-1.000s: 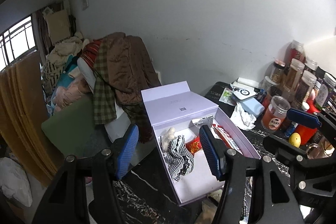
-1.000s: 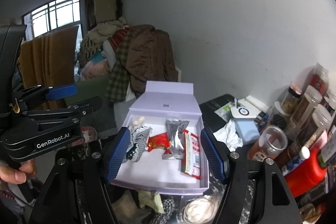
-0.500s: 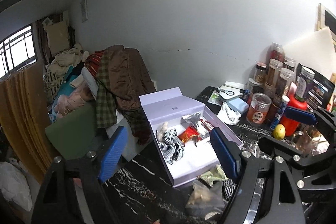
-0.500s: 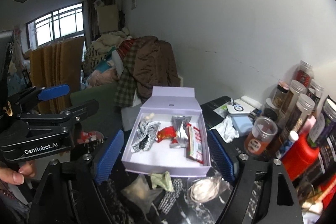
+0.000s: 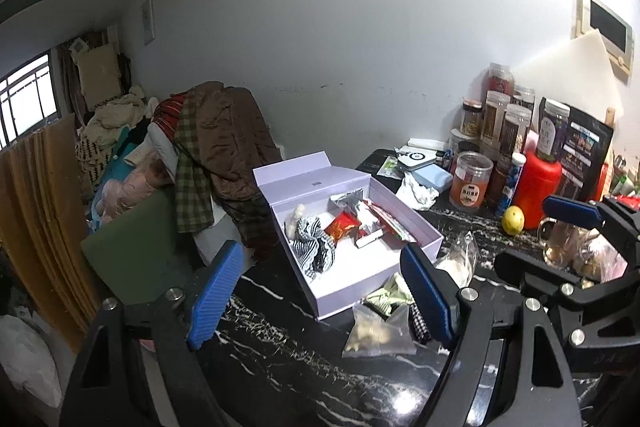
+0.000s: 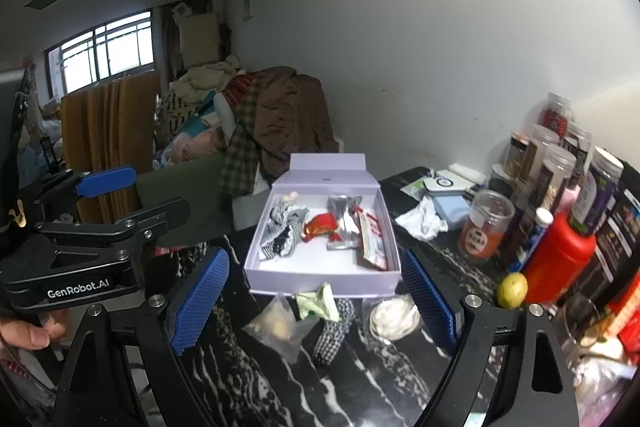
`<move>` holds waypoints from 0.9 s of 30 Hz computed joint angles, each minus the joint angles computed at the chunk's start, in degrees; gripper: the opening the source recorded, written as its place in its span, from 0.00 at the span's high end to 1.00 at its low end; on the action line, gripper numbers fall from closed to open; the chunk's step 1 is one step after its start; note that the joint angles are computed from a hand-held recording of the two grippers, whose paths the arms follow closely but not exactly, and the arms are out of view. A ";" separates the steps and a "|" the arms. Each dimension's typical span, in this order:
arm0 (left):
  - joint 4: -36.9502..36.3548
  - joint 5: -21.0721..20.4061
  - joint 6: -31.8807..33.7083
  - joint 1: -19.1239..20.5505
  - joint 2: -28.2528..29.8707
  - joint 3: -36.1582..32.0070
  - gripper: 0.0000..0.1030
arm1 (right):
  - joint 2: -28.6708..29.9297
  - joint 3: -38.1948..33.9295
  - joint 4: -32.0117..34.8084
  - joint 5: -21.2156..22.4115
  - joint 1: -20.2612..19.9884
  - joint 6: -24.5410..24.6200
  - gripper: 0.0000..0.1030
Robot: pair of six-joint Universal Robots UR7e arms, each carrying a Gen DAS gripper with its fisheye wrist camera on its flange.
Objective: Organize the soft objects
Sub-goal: 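Withdraw both grippers from the box back toward the table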
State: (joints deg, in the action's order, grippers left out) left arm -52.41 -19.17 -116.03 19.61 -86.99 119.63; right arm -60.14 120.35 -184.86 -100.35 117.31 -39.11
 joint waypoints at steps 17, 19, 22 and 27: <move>-26.28 -4.33 17.66 -0.17 -3.84 11.62 0.21 | -1.69 7.39 -5.36 -3.16 -3.17 3.37 0.14; -31.33 -5.00 20.29 0.10 -4.52 13.71 0.21 | -1.55 7.90 -5.65 -3.45 -3.70 3.60 0.14; -37.11 -5.94 23.85 0.63 -5.07 15.94 0.21 | -1.31 8.73 -5.62 -3.74 -4.73 4.21 0.14; -48.00 -8.14 30.97 2.55 -5.17 19.06 0.21 | -0.18 9.83 -6.69 -4.61 -6.30 4.75 0.14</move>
